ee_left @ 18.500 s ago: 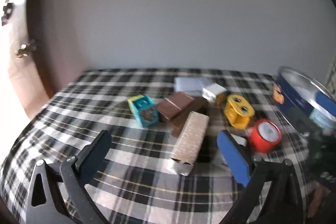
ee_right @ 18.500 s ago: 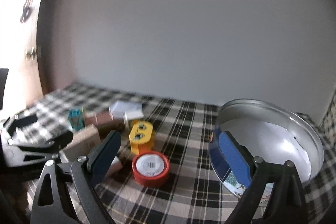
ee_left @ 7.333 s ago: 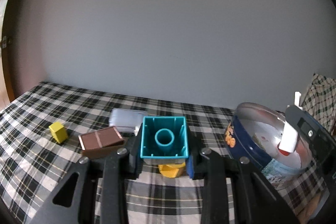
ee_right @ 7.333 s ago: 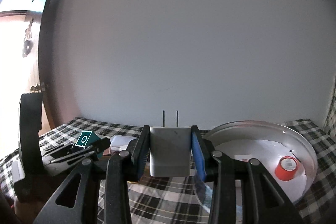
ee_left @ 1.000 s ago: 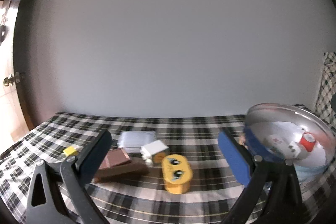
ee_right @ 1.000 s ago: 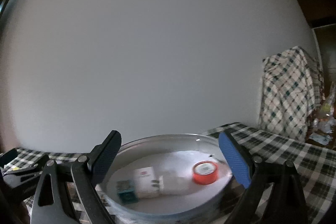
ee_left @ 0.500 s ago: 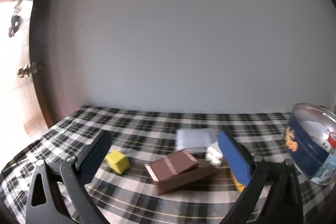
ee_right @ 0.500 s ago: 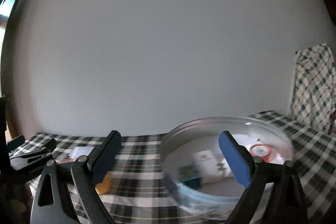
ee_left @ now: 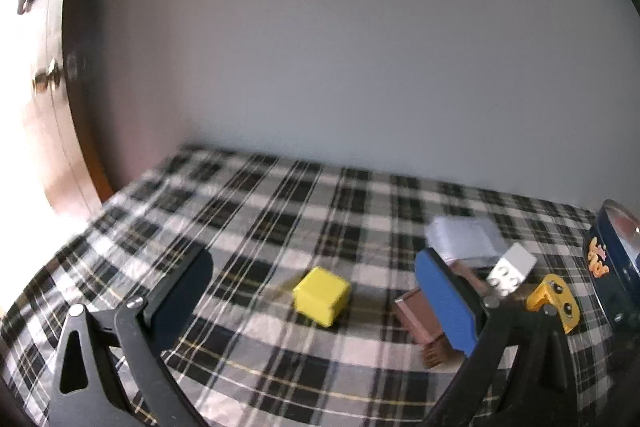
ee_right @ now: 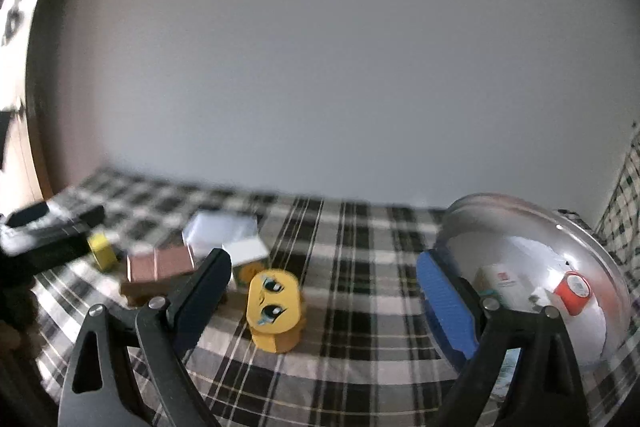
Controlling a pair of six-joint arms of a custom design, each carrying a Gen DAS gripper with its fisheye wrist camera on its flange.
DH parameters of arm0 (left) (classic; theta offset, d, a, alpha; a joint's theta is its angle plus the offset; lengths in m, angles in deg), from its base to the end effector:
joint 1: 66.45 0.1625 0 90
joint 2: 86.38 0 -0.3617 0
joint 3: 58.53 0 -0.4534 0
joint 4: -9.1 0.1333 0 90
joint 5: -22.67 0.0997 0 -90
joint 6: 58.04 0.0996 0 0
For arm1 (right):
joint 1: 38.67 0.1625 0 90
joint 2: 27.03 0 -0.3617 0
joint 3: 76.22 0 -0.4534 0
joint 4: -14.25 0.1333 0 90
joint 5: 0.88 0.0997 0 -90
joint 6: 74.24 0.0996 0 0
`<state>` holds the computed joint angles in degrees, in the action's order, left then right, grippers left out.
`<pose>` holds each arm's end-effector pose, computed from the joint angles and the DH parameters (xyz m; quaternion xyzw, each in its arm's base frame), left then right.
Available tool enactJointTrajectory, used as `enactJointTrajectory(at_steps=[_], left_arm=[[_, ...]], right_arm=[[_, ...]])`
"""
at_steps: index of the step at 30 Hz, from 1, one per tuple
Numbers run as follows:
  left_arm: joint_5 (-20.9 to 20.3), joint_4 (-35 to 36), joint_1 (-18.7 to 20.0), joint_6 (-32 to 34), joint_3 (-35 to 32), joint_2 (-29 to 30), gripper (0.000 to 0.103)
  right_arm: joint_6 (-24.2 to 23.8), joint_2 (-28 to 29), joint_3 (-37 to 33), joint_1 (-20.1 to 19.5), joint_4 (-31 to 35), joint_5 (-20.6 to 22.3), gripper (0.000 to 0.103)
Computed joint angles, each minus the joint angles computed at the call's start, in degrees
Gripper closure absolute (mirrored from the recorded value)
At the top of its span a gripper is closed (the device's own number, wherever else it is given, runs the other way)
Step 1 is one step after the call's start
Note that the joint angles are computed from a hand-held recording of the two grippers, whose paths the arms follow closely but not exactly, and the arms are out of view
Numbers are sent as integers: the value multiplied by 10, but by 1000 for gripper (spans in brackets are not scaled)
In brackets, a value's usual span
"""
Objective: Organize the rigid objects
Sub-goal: 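Grasp the yellow cube with the left tool while the right tool grasps the yellow face block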
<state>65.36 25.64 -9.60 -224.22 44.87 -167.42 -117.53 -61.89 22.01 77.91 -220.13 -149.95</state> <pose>-0.0817 -0.5027 0.2273 0.1706 0.8269 -0.4502 0.2905 0.2961 -0.4849 0.0544 0.1163 -0.7257 0.5047 0.4530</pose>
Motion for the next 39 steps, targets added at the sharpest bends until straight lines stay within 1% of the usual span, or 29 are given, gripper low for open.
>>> enactJointTrajectory(at_steps=[2, 3, 5, 6, 8, 10, 11, 13, 15, 17, 18, 19, 20, 21, 22, 23, 24, 25, 26, 27, 31, 33, 35, 37, 39], left_arm=[[8, 36, 12, -14, -22, 16, 1], [9, 46, 15, -17, -30, 23, 1], [2, 72, 21, -20, -52, 45, 1], [-3, 80, 21, -22, -57, 51, 1], [-8, 95, 23, -21, -70, 63, 1], [-17, 115, 26, -20, -87, 84, 1], [-11, 129, 28, -24, -95, 91, 1], [-1, 162, 32, -37, -116, 112, 1], [-7, 193, 36, -54, -138, 136, 1], [-9, 214, 39, -68, -154, 154, 2], [-11, 228, 42, -82, -164, 164, 5], [-6, 238, 46, -92, -173, 170, 13], [2, 245, 51, -98, -179, 174, 17], [19, 258, 59, -109, -188, 177, 24], [31, 251, 63, -110, -185, 170, 32], [33, 247, 63, -111, -181, 164, 39], [33, 240, 63, -112, -176, 158, 53], [34, 238, 63, -112, -174, 155, 67], [34, 237, 62, -113, -171, 153, 72], [34, 237, 62, -114, -170, 151, 74], [41, 237, 59, -124, -159, 139, 75], [44, 232, 56, -132, -148, 129, 75], [53, 208, 62, -120, -141, 117, 75], [47, 162, 56, -107, -109, 83, 75], [54, 108, 52, -81, -75, 46, 75]], right_arm=[[38, 1, -10, -4, 61, -15, 8], [51, 1, -13, -5, 81, -17, 8], [82, 3, -23, -11, 137, -34, 8], [93, 3, -22, -12, 152, -42, 8], [136, -1, -26, -17, 219, -63, 8], [169, -2, -28, -22, 263, -72, 8], [186, -3, -30, -24, 285, -80, 8], [217, -11, -22, -28, 319, -79, 9], [254, -23, -13, -33, 359, -76, 14], [291, -38, -4, -38, 405, -67, 25], [313, -43, -2, -41, 433, -66, 28], [329, -49, 2, -43, 453, -61, 36], [345, -58, 8, -46, 473, -51, 42], [352, -60, 10, -47, 479, -46, 44], [361, -65, 14, -49, 487, -39, 49], [368, -69, 16, -50, 496, -33, 55], [376, -76, 22, -53, 505, -20, 57], [377, -78, 24, -53, 504, -16, 57], [378, -81, 27, -54, 503, -12, 57], [378, -82, 28, -54, 503, -10, 57], [381, -97, 45, -56, 497, 17, 57], [379, -106, 58, -58, 481, 37, 57], [346, -118, 80, -57, 415, 78, 57], [307, -118, 93, -51, 353, 98, 57], [261, -112, 100, -43, 296, 117, 57]])
